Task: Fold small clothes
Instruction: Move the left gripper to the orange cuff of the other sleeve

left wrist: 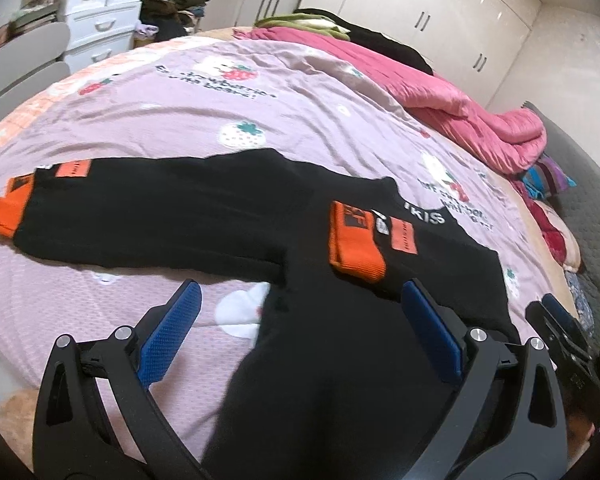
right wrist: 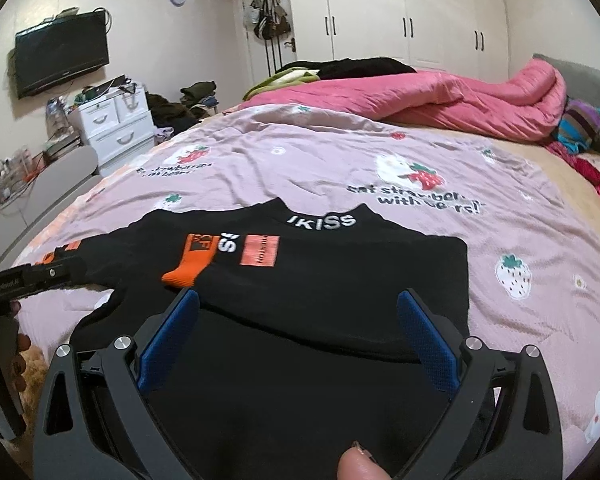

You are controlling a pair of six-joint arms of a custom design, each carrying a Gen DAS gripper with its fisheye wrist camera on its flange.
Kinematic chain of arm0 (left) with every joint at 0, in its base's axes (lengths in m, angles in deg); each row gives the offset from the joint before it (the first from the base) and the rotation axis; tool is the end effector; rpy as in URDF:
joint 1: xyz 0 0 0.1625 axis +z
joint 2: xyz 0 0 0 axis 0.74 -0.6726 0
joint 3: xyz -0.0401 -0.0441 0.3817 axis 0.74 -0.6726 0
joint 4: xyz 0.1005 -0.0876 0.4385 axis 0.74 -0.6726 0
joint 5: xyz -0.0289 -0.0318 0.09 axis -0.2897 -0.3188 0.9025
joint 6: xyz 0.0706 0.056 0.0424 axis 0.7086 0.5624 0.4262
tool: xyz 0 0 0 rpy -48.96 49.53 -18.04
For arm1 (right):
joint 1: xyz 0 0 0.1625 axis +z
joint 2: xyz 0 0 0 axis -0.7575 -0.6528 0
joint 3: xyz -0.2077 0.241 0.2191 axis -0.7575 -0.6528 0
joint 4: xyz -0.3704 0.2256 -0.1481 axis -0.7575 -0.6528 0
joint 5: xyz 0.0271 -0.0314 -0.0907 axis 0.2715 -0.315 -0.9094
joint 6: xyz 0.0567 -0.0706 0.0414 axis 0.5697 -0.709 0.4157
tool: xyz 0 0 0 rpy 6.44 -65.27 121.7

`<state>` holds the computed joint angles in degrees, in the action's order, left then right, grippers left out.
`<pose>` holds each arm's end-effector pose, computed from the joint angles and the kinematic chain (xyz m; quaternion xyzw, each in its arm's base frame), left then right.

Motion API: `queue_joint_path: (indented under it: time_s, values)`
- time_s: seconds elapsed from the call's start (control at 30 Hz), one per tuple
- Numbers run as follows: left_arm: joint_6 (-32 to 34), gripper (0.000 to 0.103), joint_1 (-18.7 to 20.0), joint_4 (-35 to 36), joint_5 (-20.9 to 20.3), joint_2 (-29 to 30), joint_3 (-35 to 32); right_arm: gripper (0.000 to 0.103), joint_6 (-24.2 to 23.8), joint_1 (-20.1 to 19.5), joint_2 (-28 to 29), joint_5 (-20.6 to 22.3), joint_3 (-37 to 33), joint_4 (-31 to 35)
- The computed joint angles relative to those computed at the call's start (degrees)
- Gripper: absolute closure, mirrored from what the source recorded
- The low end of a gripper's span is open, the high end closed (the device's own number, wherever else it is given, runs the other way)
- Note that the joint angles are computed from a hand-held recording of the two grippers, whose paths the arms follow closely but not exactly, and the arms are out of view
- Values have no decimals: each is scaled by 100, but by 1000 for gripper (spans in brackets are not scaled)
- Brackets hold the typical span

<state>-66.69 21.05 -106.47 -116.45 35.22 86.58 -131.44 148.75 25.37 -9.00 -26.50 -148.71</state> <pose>-0.0715 -0.7781 0.2494 -0.1374 0.8173 -0.4773 0.2920 0.2736 -0.9025 0.0611 0.4202 -0.8535 0.2694 0.1497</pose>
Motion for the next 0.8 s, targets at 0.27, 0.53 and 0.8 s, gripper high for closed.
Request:
queue_joint_path:
  time_s: [0.27,0.53,0.8]
  values:
    - [-82,9,21,-280,215,-217,255,4,-110,115,-138,74,353,-85]
    - [-50,9,41,-695,458,-423,507,4,-179,238,-47,95,343,36]
    - [-171,9,130,-1013,688,-655,775,4,-287,376,145,115,193,218]
